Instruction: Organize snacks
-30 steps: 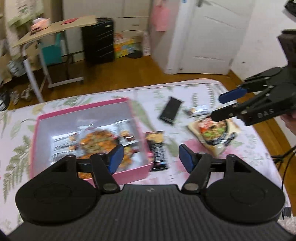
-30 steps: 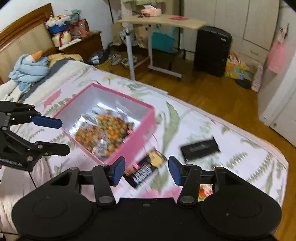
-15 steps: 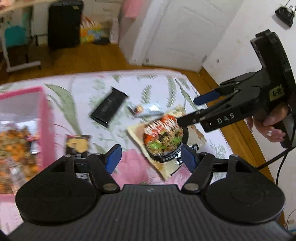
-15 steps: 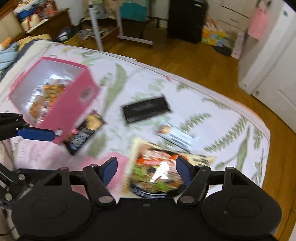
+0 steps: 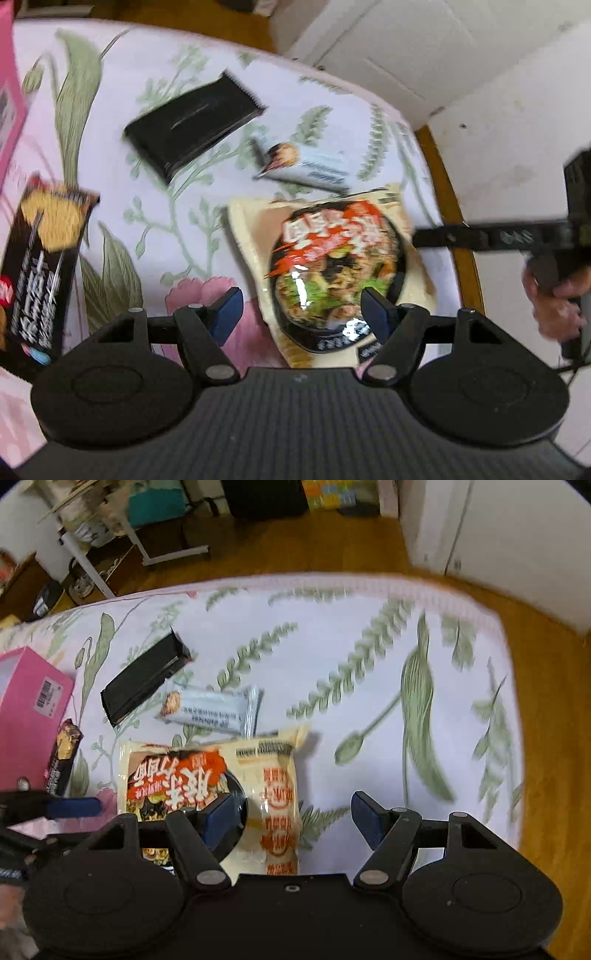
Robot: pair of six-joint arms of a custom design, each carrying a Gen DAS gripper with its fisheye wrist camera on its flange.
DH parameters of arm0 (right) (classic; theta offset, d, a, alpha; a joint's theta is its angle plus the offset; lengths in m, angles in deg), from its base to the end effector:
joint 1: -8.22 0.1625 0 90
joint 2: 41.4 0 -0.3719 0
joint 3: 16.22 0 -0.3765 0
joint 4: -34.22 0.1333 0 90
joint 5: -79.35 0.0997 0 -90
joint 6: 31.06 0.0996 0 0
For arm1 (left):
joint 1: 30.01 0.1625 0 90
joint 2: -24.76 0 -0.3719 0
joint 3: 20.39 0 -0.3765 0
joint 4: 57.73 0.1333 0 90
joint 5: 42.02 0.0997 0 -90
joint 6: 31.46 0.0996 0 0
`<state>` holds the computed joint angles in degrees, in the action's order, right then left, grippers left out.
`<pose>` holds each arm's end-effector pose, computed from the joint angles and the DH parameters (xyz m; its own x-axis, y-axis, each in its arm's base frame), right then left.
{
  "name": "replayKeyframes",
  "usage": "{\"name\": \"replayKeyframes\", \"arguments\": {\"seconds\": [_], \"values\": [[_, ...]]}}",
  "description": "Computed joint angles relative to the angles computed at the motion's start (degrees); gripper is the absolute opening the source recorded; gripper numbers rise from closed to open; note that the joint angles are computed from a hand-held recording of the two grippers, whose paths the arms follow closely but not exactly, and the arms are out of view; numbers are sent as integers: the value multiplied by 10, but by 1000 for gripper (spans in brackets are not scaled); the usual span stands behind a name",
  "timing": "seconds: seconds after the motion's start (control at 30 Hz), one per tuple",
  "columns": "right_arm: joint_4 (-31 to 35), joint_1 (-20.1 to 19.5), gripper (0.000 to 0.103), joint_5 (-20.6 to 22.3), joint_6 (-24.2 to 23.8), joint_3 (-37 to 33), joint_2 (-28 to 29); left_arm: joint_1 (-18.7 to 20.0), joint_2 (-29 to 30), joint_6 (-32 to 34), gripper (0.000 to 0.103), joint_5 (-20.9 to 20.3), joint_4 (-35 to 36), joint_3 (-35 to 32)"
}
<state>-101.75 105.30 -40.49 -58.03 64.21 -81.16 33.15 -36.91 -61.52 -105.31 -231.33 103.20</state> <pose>0.1668 -0.6632 0.0782 -0.7166 -0.5028 0.4835 -0.5023 0.8529 0.1424 -0.0575 -0.5080 0.1118 -0.9649 -0.1945 -0.1765 -0.0737 0.8454 -0.5290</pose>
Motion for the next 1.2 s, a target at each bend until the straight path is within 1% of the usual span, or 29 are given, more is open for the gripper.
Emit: {"name": "replayKeyframes", "arguments": {"seconds": [0.07, 0.1, 0.13, 0.2, 0.23, 0.3, 0.33, 0.37, 0.4, 0.43, 0.47, 0.5, 0.57, 0.6, 0.7, 0.8, 0.87, 0.97, 1.07, 1.13, 1.2], "values": [[67, -14, 74, 31, 35, -19, 0, -2, 10, 0, 69, 10, 3, -1], [101, -19, 74, 41, 50, -31, 2, -3, 15, 0, 69, 13, 7, -1], [118, -23, 75, 46, 61, -36, 4, -3, 19, 3, 69, 12, 4, -1], [105, -26, 75, 41, 63, -24, 3, -3, 29, 13, 70, 3, -16, 1], [98, -28, 78, 42, 60, -17, 2, -4, 35, 19, 69, 3, -31, 3], [77, -34, 81, 59, 52, -5, -1, -6, 49, 32, 68, -4, -61, 5], [71, -36, 81, 68, 48, -4, -1, -7, 57, 33, 65, -6, -82, 8], [63, -40, 80, 80, 43, 1, -2, -8, 66, 36, 60, -8, -102, 10], [58, -44, 77, 95, 38, 5, -4, -10, 71, 37, 59, -5, -113, 11], [62, -46, 72, 105, 34, 7, -5, -13, 73, 38, 56, -1, -119, 13], [75, -46, 69, 110, 28, 6, -7, -17, 72, 45, 51, -1, -121, 15], [69, -40, 65, 101, 13, 14, -10, -17, 68, 51, 51, -7, -114, 16], [47, -24, 63, 78, -11, 39, -22, -22, 55, 45, 51, -8, -87, 17], [36, -17, 63, 68, -16, 52, -27, -27, 50, 48, 51, -3, -72, 17], [24, 2, 63, 32, -6, 83, -38, -44, 38, 49, 51, 21, -48, 27], [4, 14, 65, 17, 7, 120, -55, -57, 16, 38, 51, 31, -36, 47], [-16, 20, 65, 17, 15, 147, -68, -66, -4, 33, 51, 36, -26, 68], [-32, 23, 67, 31, 41, 180, -85, -77, -38, 8, 51, 37, 4, 92], [-67, 31, 70, 34, 51, 213, -95, -98, -63, -2, 51, 61, 45, 103], [-86, 33, 75, 46, 60, 231, -102, -109, -82, -14, 51, 73, 65, 110], [-106, 33, 75, 60, 75, 248, -110, -122, -100, -18, 51, 89, 80, 120]]}}
